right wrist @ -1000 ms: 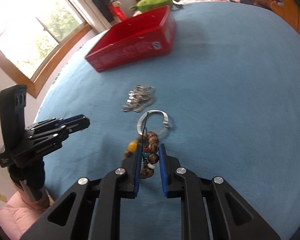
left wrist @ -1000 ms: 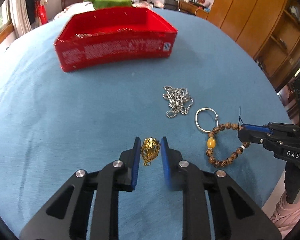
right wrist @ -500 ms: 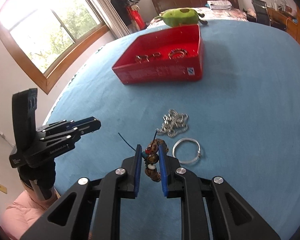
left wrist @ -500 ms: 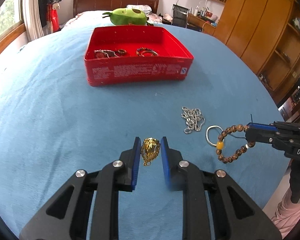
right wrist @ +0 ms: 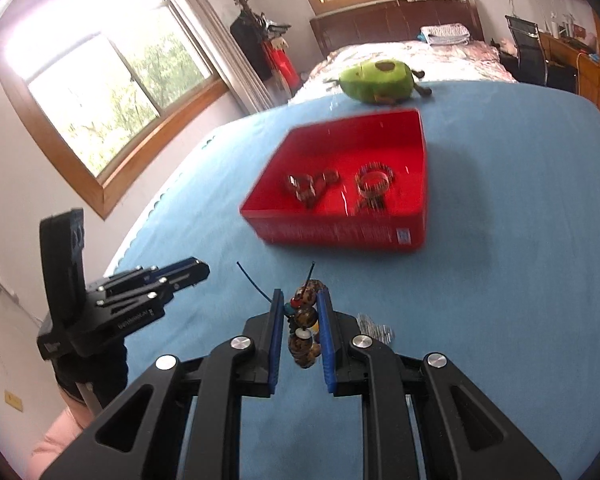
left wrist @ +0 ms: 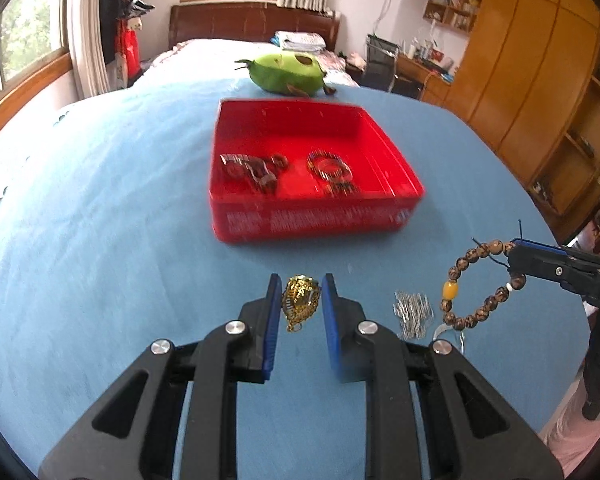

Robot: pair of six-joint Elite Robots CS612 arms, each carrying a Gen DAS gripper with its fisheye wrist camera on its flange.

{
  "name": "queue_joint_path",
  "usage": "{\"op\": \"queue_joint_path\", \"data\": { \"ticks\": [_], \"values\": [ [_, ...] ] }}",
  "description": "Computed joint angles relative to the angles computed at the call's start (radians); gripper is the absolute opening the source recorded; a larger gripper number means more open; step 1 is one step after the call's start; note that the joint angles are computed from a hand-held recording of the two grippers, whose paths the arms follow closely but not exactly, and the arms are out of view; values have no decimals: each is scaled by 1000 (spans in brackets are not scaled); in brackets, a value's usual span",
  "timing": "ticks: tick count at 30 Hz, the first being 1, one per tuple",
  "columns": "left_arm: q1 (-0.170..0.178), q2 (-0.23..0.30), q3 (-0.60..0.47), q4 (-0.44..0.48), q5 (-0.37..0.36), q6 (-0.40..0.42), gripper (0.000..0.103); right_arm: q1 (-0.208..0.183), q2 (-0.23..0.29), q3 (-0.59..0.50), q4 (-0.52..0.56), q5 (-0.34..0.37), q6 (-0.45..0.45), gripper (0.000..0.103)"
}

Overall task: Organize jewelry
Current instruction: 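Carry the pendant and bead bracelet with both grippers over the tin, then open both grippers to drop the pendant and bracelet into the tin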

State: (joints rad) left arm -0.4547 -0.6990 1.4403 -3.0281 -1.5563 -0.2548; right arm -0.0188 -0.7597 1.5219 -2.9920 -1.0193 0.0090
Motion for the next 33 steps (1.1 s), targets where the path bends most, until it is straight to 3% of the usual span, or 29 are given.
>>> {"op": "queue_joint_path", "data": {
  "ticks": [7,16,25,28,30,33],
  "values": [
    [8,51,-125,45,14,-7,19,11,74,-158,7,25,68,16],
    [25,178,-362,161,-26,-22,19,22,215,-403,89,26,150,16],
    [34,299,-577,335,-21,-21,19,38,313,-563,199,-20,122,16],
    [37,316,-606,370,-11,-35,20,41,325,-577,211,-70,132,19],
    [41,321,-614,384,-13,-48,20,44,324,-572,200,-134,152,32],
    [43,314,-599,372,-12,-46,27,47,307,-536,146,-203,147,32]
  ]
}}
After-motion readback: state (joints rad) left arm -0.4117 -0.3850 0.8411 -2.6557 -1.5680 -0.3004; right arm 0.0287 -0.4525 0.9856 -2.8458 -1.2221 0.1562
